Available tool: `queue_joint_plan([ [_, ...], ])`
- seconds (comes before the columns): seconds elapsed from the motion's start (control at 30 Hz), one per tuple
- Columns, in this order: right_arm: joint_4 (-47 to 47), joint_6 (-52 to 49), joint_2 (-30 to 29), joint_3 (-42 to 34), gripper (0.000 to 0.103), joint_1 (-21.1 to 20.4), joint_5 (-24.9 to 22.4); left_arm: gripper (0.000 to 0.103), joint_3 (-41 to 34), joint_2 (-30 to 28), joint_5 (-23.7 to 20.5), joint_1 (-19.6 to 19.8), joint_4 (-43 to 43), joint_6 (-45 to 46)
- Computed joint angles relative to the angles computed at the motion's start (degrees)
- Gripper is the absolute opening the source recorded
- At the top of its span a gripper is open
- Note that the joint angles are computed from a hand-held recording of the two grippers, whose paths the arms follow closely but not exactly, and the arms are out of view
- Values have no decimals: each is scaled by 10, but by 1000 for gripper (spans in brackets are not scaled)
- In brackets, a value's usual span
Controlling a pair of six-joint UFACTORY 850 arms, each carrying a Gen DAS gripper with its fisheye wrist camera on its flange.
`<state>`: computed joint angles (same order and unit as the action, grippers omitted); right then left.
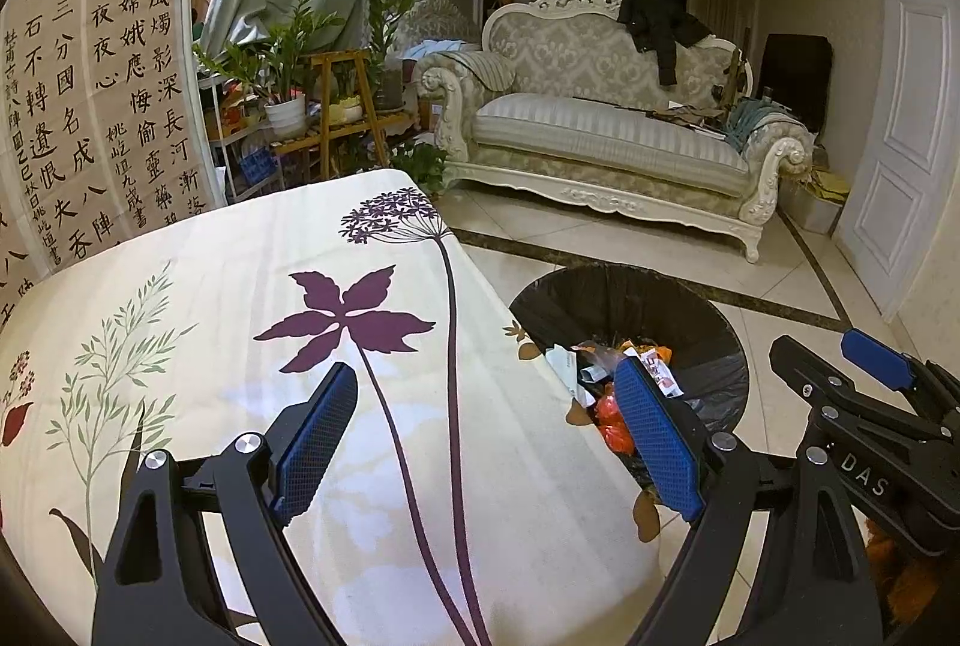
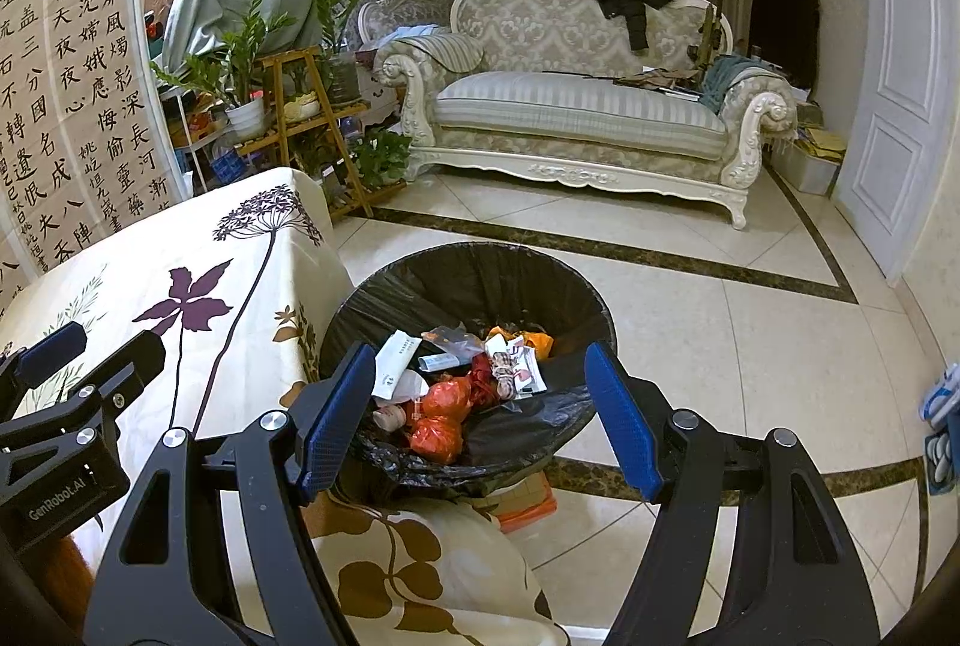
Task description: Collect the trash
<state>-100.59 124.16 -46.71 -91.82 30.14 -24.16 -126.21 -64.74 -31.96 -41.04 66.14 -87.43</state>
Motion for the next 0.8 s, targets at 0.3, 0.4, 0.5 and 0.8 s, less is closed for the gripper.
queue_joint_plan([
  [0.3, 1, -1, 0, 0, 71, 0, 0, 85, -1, 0, 1, 1, -2, 2],
  [0.4, 1, -1, 0, 0, 71, 0, 0, 85, -5, -3, 2, 0, -8, 6],
  [0.5, 1, -1, 0, -1, 71, 0, 0, 85, -10, -7, -1, -2, -9, 7],
  [0.8, 1, -1, 0, 0, 71, 0, 0, 85, -20, -15, 0, -6, -14, 9],
])
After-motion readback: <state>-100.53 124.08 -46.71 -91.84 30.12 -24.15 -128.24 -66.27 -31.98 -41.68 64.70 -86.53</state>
